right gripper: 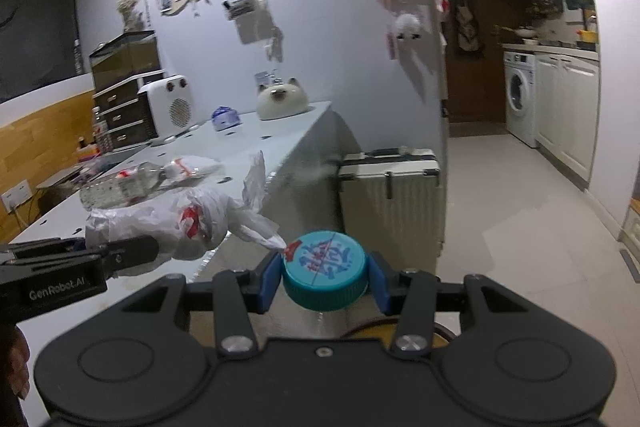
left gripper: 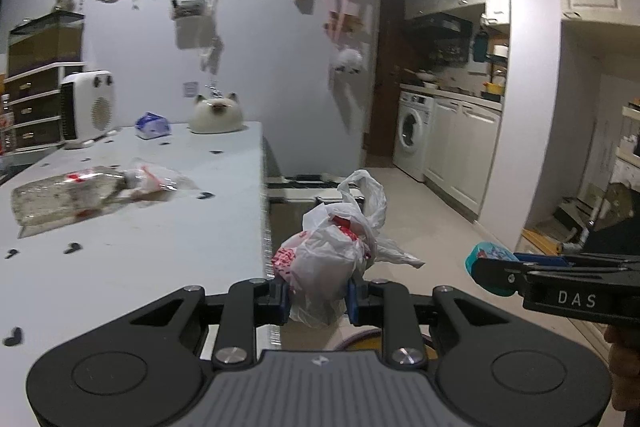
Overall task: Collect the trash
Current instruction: 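Carry the white bag and teal cap with both tools over the wastebasket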
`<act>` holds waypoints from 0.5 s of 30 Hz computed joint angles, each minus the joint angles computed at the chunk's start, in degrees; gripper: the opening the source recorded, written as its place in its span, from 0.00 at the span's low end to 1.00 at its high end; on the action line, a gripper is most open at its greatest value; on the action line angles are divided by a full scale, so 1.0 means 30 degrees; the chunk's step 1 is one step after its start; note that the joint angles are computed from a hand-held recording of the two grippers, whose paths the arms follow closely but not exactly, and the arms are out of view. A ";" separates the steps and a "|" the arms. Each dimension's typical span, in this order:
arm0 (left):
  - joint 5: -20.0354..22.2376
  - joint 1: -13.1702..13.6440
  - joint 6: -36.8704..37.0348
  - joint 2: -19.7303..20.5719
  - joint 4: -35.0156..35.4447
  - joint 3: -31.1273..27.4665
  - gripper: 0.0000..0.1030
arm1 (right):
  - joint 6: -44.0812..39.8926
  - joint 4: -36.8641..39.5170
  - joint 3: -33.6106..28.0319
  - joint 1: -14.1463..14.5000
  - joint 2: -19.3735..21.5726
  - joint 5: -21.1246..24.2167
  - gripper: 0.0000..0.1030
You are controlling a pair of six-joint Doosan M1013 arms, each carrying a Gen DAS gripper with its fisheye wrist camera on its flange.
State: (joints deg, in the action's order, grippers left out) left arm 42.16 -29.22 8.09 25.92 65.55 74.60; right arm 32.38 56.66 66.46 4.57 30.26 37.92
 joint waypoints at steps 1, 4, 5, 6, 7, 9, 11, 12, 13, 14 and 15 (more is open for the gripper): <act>-0.0088 -0.0052 0.0321 0.0142 -0.0250 -0.0197 0.26 | -0.0024 0.0056 0.0073 -0.0112 -0.0021 -0.0032 0.46; -0.0395 -0.0212 0.1311 0.0563 -0.1057 -0.0750 0.26 | -0.0015 0.0237 0.0287 -0.0466 -0.0075 -0.0108 0.46; -0.0469 -0.0271 0.1547 0.0716 -0.1291 -0.0934 0.26 | 0.0015 0.0270 0.0318 -0.0577 -0.0067 -0.0117 0.46; -0.0537 -0.0331 0.1835 0.0886 -0.1563 -0.1144 0.26 | 0.0065 0.0316 0.0378 -0.0716 -0.0063 -0.0141 0.46; -0.0584 -0.0393 0.2080 0.1049 -0.1799 -0.1339 0.26 | 0.0129 0.0327 0.0436 -0.0825 -0.0064 -0.0162 0.46; -0.0699 -0.0479 0.2422 0.1360 -0.2269 -0.1685 0.26 | 0.0308 0.0247 0.0472 -0.1056 0.0001 -0.0125 0.46; -0.0804 -0.0548 0.2821 0.1728 -0.2882 -0.2102 0.26 | 0.0431 0.0145 0.0542 -0.1254 0.0060 -0.0076 0.46; -0.0881 -0.0558 0.2998 0.1861 -0.3183 -0.2219 0.26 | 0.0530 0.0075 0.0531 -0.1343 0.0119 -0.0035 0.46; -0.0945 -0.0558 0.3250 0.2056 -0.3637 -0.2399 0.26 | 0.0609 0.0031 0.0550 -0.1430 0.0162 0.0005 0.46; -0.0945 -0.0551 0.3415 0.2229 -0.4007 -0.2553 0.26 | 0.0649 0.0006 0.0581 -0.1522 0.0204 0.0054 0.46; -0.0890 -0.0540 0.3558 0.2412 -0.4375 -0.2719 0.26 | 0.0798 -0.0135 0.0580 -0.1602 0.0272 0.0092 0.46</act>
State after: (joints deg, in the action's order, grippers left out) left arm 39.49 -30.84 18.77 33.16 52.43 66.44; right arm 34.78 56.26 68.20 -0.24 31.08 38.20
